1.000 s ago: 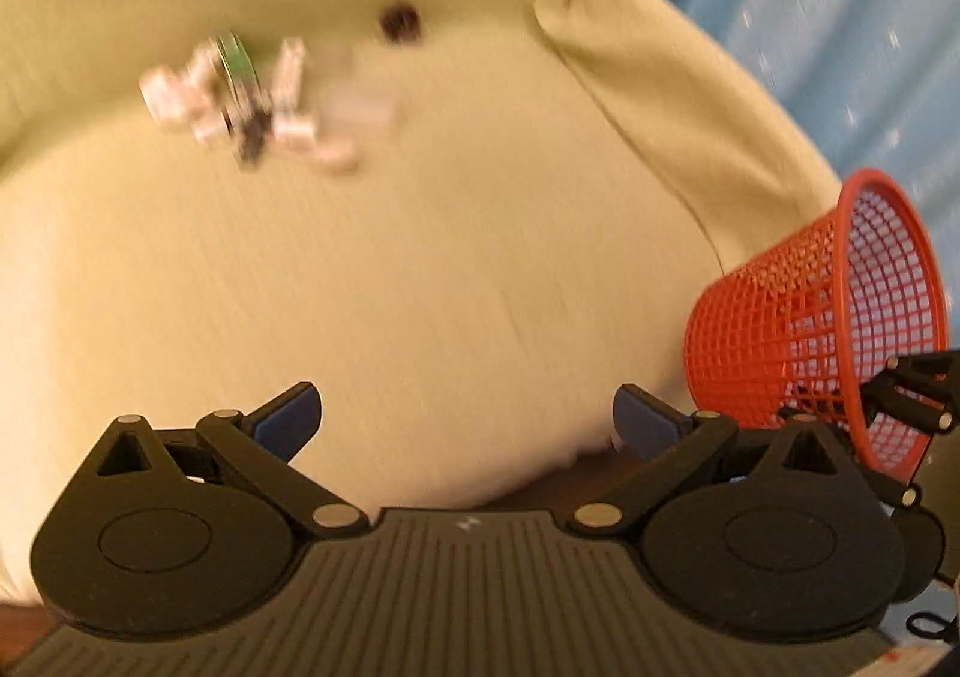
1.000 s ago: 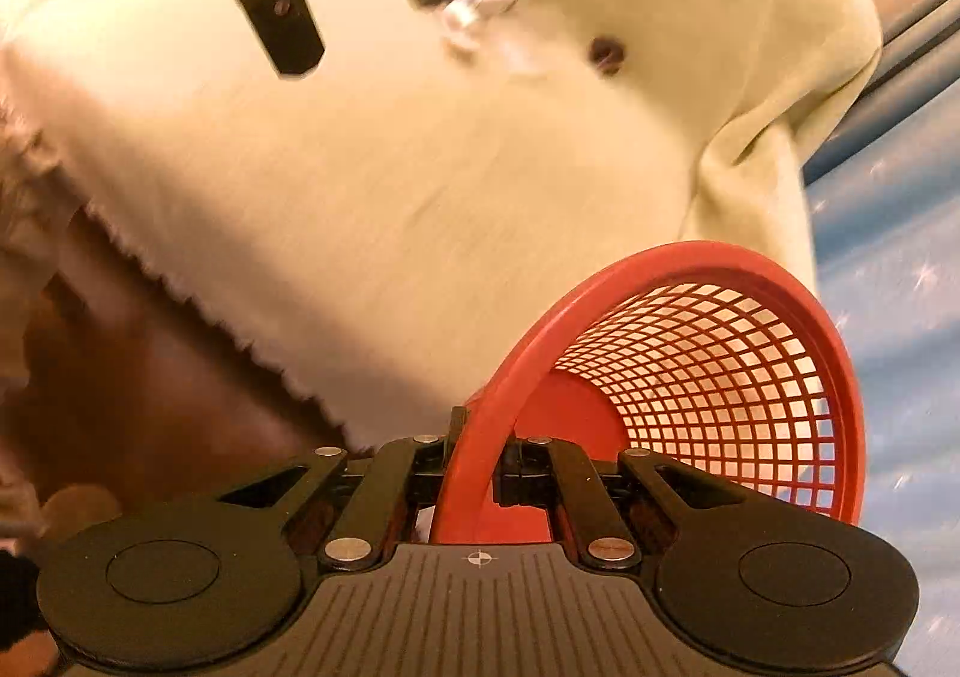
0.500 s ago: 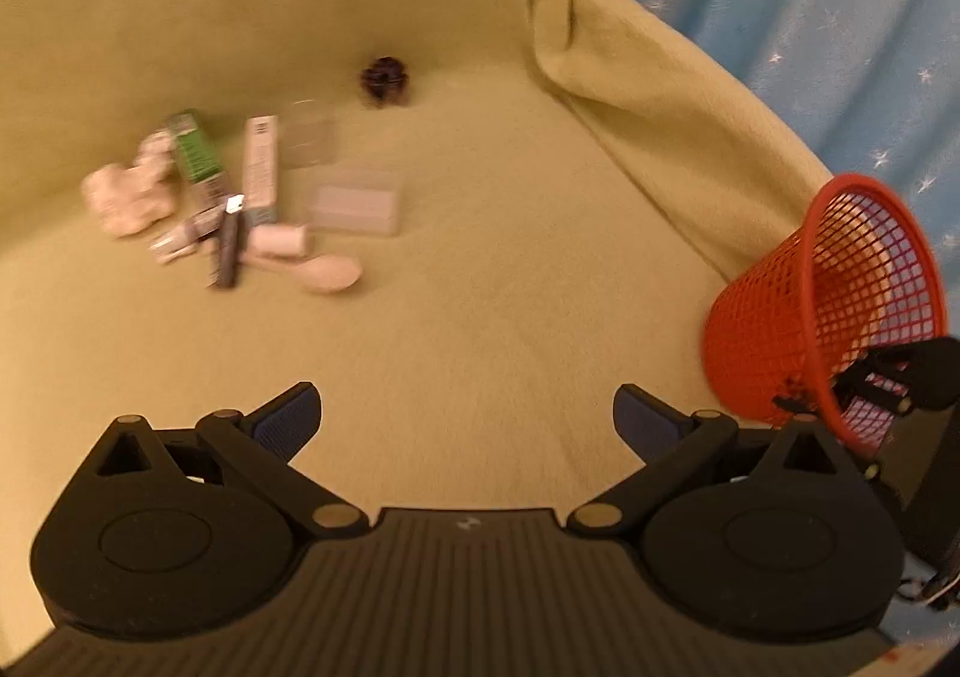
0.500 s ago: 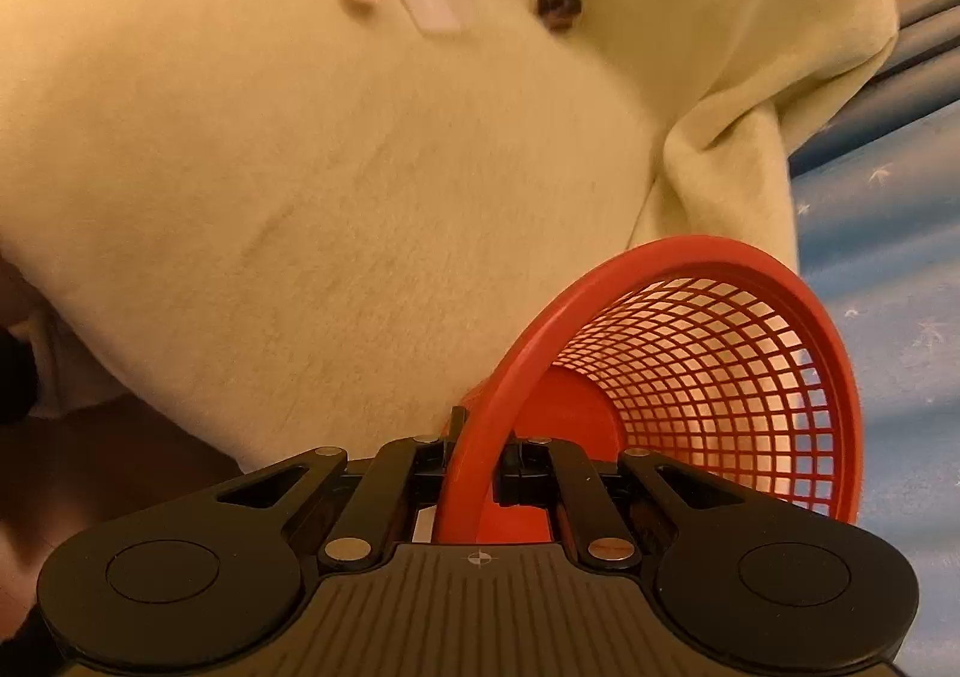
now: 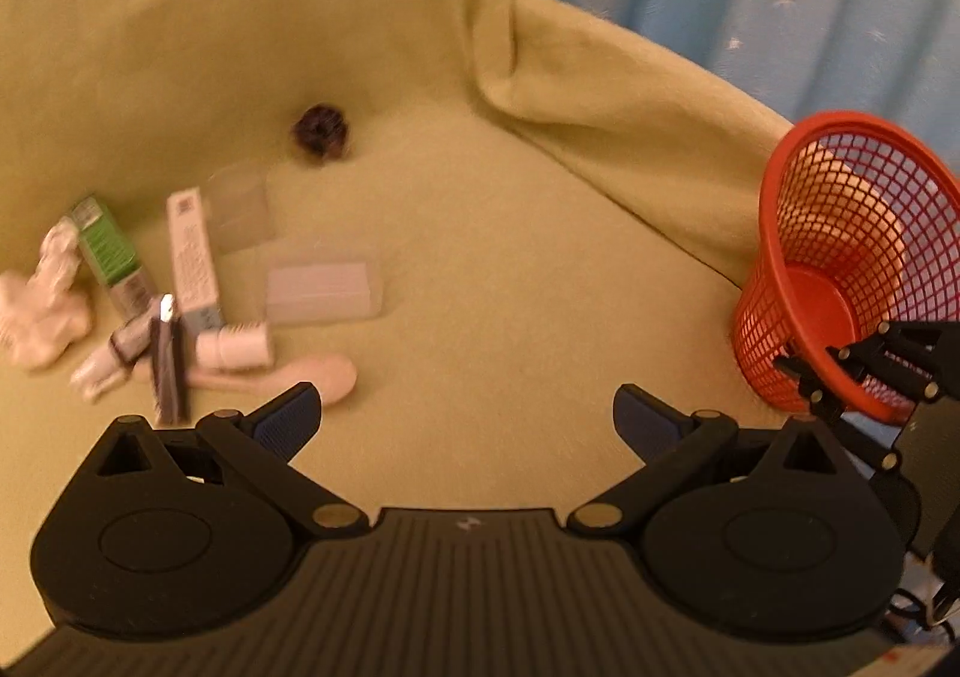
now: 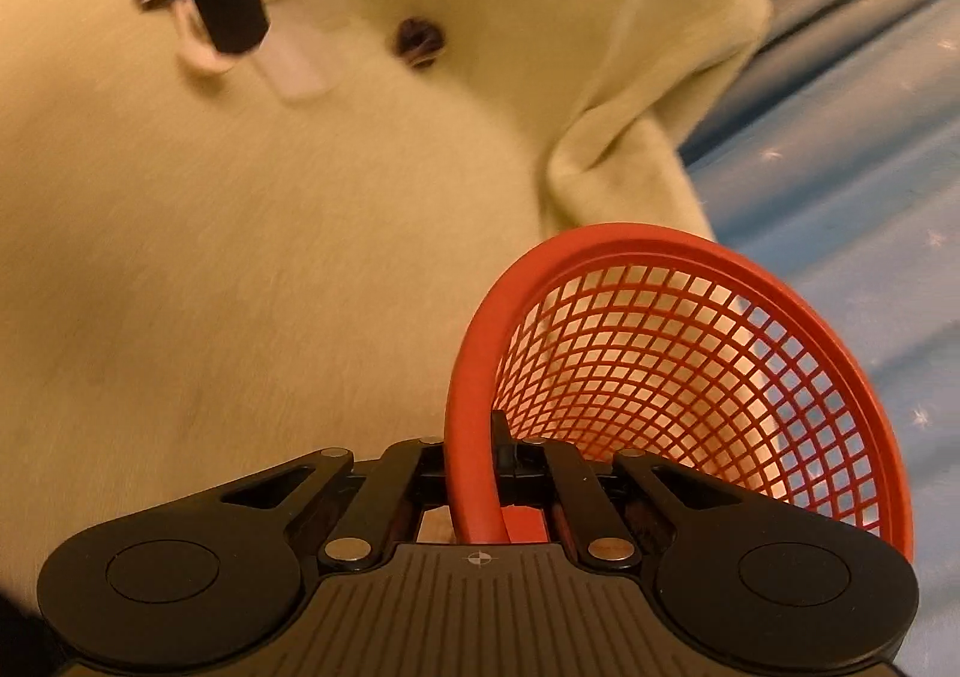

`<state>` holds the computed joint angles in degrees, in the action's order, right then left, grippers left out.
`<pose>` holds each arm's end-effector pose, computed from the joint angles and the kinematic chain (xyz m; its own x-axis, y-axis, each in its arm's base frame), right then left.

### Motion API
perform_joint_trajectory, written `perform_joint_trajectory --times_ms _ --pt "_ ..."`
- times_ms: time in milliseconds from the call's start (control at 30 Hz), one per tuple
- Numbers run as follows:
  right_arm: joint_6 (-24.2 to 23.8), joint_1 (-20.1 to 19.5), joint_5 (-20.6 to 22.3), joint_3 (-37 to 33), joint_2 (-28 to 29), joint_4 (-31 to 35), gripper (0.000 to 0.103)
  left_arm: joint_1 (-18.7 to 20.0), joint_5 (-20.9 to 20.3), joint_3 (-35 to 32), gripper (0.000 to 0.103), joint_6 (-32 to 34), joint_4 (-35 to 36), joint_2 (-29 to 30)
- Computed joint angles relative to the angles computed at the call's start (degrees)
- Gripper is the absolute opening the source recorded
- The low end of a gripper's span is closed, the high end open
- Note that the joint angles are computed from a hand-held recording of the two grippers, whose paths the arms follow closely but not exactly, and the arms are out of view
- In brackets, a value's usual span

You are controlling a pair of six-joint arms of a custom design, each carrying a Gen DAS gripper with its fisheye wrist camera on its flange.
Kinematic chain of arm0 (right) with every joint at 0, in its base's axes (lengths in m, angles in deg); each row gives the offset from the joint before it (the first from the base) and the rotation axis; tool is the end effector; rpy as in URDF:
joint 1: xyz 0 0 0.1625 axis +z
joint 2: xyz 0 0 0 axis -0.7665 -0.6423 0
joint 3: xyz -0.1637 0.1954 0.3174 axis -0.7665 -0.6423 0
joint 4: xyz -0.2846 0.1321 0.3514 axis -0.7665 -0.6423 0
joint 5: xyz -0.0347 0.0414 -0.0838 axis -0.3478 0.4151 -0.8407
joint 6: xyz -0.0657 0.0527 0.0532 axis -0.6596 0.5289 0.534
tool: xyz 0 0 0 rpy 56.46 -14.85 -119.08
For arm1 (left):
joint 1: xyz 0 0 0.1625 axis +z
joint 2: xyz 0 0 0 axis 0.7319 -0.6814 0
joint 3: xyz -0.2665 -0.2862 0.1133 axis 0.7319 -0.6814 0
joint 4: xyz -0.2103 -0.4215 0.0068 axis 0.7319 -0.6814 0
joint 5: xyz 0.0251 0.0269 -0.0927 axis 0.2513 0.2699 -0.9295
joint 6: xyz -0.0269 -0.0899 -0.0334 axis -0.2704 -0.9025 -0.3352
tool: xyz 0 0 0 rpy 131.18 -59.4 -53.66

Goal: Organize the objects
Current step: 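Lift the basket with the right gripper onto the sofa beside the items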

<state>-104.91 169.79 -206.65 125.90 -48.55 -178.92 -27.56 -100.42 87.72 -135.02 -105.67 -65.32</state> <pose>0.2946 -0.3654 0.3757 0.2115 -0.6198 0.7558 -0.9493 0.0539 0.3098 -0.4385 -0.3830 0.3015 -0.7775 -0.1526 -0.6101 0.3380 0.7167 -0.6100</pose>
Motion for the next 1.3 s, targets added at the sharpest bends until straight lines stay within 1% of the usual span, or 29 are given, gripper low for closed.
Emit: perform_joint_trajectory --times_ms 100,167,233,333,400,500,633,767,867,1033,1167,1300 --pt "0.7 0.2 -0.3 2.5 0.9 -8.3 0.000 -0.5 1.7 4.7 0.102 4.2 -6.7 -2.5" --pt "1.3 0.9 -1.7 3.5 2.3 -13.9 0.000 -1.3 2.1 6.8 0.102 4.4 -7.5 -4.1" --pt "3.4 2.1 -4.5 3.6 4.0 -16.9 0.000 -2.5 2.3 7.5 0.102 2.7 -4.8 -5.4" --pt "7.3 4.4 -9.2 2.5 6.5 -18.1 0.000 -3.9 1.7 6.5 0.102 -1.2 2.3 -6.8" --pt "8.7 5.7 -11.4 1.8 7.8 -18.1 0.000 -4.7 1.9 6.0 0.102 -3.0 6.6 -8.0" --pt "12.3 7.3 -14.6 1.2 8.6 -17.0 0.000 -5.6 2.8 5.6 0.102 -5.7 12.8 -9.5" --pt "15.9 8.3 -17.3 1.0 9.8 -17.3 0.000 -6.1 4.2 6.7 0.102 -8.7 17.1 -12.7" --pt "18.3 9.6 -20.0 1.0 11.0 -17.6 0.000 -4.6 4.7 7.1 0.102 -12.4 21.3 -14.6" --pt "20.2 10.3 -21.8 0.8 12.1 -18.1 0.000 -3.7 5.1 7.5 0.102 -15.1 23.8 -15.8" --pt "23.5 10.7 -22.5 0.8 13.5 -18.2 0.000 -2.5 5.0 8.2 0.100 -15.0 25.3 -16.4" --pt "23.9 10.7 -22.1 1.4 14.1 -19.0 0.000 -1.1 5.1 8.9 0.092 -13.9 24.9 -16.7" --pt "22.2 10.7 -21.8 2.3 14.8 -21.5 0.001 1.0 5.8 9.6 0.087 -10.4 22.6 -17.0"
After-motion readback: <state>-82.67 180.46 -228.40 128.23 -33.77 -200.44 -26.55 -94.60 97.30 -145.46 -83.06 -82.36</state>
